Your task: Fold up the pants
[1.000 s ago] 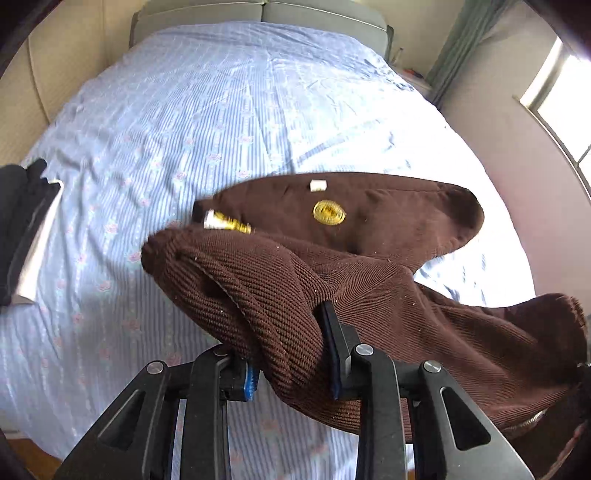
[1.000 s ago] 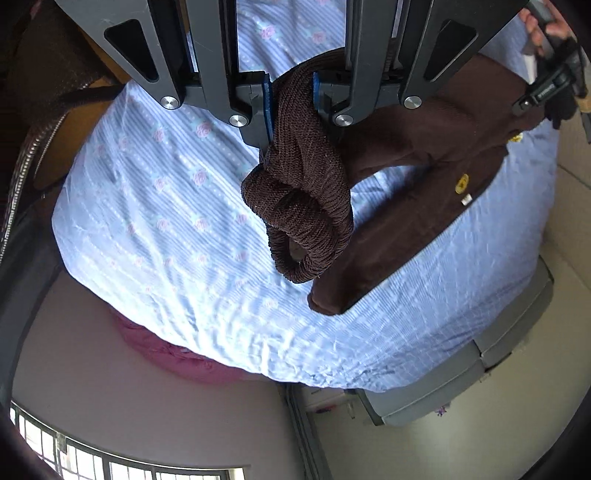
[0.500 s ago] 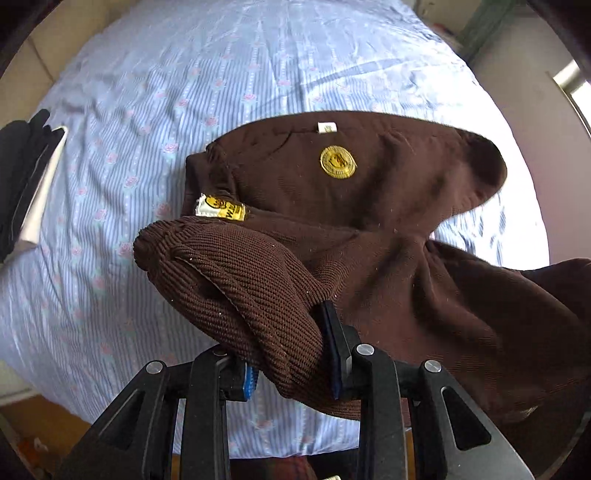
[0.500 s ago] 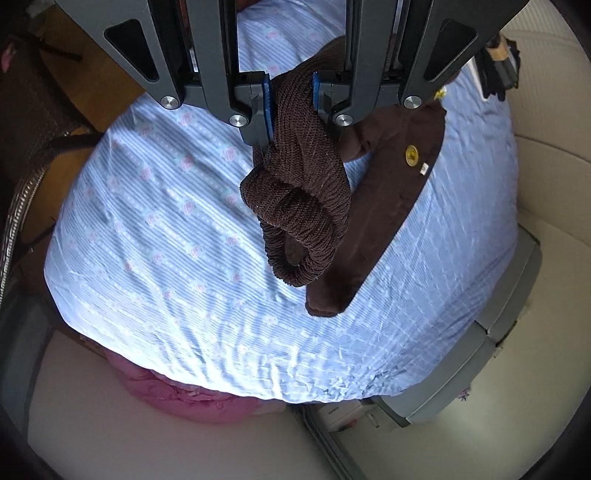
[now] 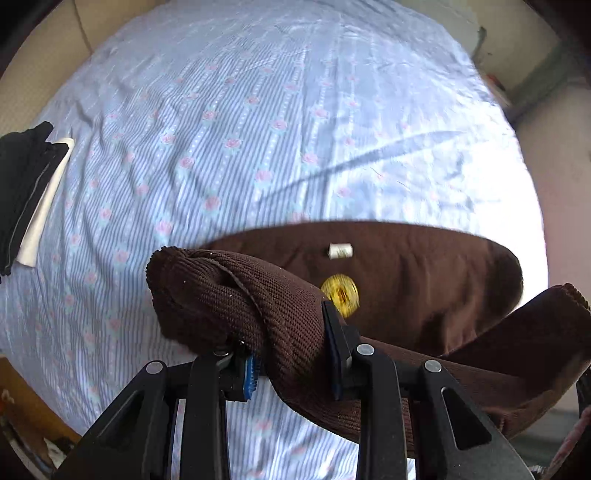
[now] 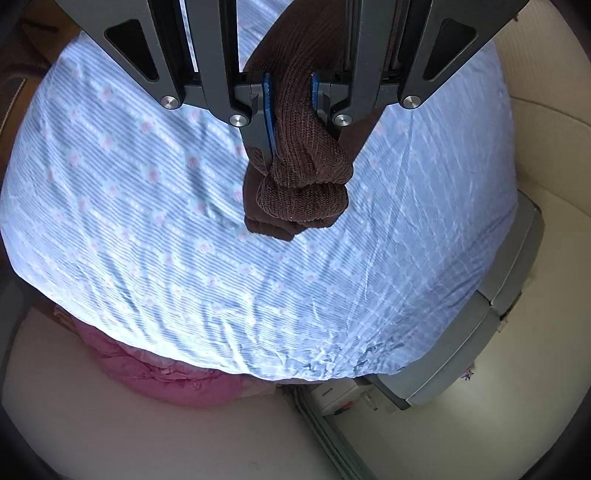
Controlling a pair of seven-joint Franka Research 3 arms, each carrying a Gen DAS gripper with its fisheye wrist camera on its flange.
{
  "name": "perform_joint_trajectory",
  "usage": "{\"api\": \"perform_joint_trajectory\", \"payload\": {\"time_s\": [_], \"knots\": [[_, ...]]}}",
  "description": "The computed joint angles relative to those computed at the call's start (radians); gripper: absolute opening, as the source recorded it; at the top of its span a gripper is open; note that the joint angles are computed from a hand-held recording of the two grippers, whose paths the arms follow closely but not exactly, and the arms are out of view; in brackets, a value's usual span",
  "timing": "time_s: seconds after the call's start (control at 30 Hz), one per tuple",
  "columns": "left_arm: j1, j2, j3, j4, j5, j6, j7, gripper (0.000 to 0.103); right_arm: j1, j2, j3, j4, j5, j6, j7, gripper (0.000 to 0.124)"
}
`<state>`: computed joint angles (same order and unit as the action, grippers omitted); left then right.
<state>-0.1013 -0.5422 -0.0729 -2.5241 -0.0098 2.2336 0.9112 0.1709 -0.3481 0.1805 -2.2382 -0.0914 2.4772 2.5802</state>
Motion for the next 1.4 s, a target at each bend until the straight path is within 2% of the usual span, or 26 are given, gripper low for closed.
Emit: {"api": "perform_joint_trajectory", "payload": {"time_s": [0.13,0.2,0.27,0.3,0.37,0.43,0.53,0.63,0.73,0.77,0.87,0.97,1.03,1.13,1.23,1.4], "knots": [[0.026,0.136,0.011,0.072,-0.021,-0.006,-0.032,0.032,0.009,0.212,-0.022,0.16,-0.02,-0.022,-0.022,0.015],[0.035,0.182,0.016,0.103,-0.038,-0.024,-0.03,0.035,0.031,0.305,-0.04,0.241,-0.045,-0.065,-0.039,0.016],[0.042,0.199,0.02,0.117,-0.055,-0.027,-0.017,0.056,0.057,0.378,-0.064,0.313,-0.019,-0.111,-0.097,0.019],[0.045,0.194,0.02,0.119,-0.061,-0.022,-0.012,0.061,0.069,0.396,-0.076,0.329,-0.015,-0.118,-0.115,0.02],[0.054,0.163,0.006,0.123,-0.034,-0.009,-0.017,0.079,0.089,0.418,-0.095,0.351,-0.01,-0.112,-0.155,0.036],[0.053,0.129,-0.003,0.133,0.001,0.0,0.002,0.086,0.103,0.4,-0.109,0.341,-0.027,-0.072,-0.17,0.044],[0.013,0.075,0.026,0.12,-0.011,0.082,0.133,0.091,0.11,0.324,-0.116,0.298,-0.134,0.016,-0.148,0.067],[-0.037,0.071,0.043,0.123,-0.027,0.142,0.31,0.091,0.083,0.241,-0.104,0.237,-0.255,0.115,-0.126,0.078],[-0.03,0.083,-0.012,0.117,0.075,0.182,0.386,0.091,0.038,0.167,-0.085,0.156,-0.335,0.156,-0.154,0.078],[-0.046,0.088,-0.014,0.113,0.08,0.199,0.425,0.091,0.025,0.152,-0.079,0.133,-0.338,0.149,-0.173,0.078],[-0.141,0.155,0.032,0.144,-0.03,0.229,0.625,0.091,0.016,0.13,-0.089,0.075,-0.239,0.069,-0.286,0.078],[-0.213,0.254,0.052,0.233,-0.193,0.242,0.83,0.091,0.007,0.103,-0.1,0.002,-0.128,0.038,-0.352,0.077],[-0.248,0.335,0.044,0.328,-0.295,0.24,0.948,0.091,-0.003,0.081,-0.097,-0.035,-0.089,0.015,-0.375,0.077],[-0.262,0.476,0.009,0.499,-0.408,0.207,1.064,0.094,-0.018,0.028,-0.096,-0.094,-0.036,0.007,-0.391,0.077],[-0.249,0.645,-0.045,0.705,-0.402,0.124,1.053,0.094,-0.035,-0.022,-0.089,-0.14,-0.008,0.005,-0.424,0.077],[-0.261,0.887,-0.092,0.951,-0.203,-0.001,0.867,0.094,-0.06,-0.074,-0.097,-0.188,0.053,0.017,-0.461,0.077]]}}
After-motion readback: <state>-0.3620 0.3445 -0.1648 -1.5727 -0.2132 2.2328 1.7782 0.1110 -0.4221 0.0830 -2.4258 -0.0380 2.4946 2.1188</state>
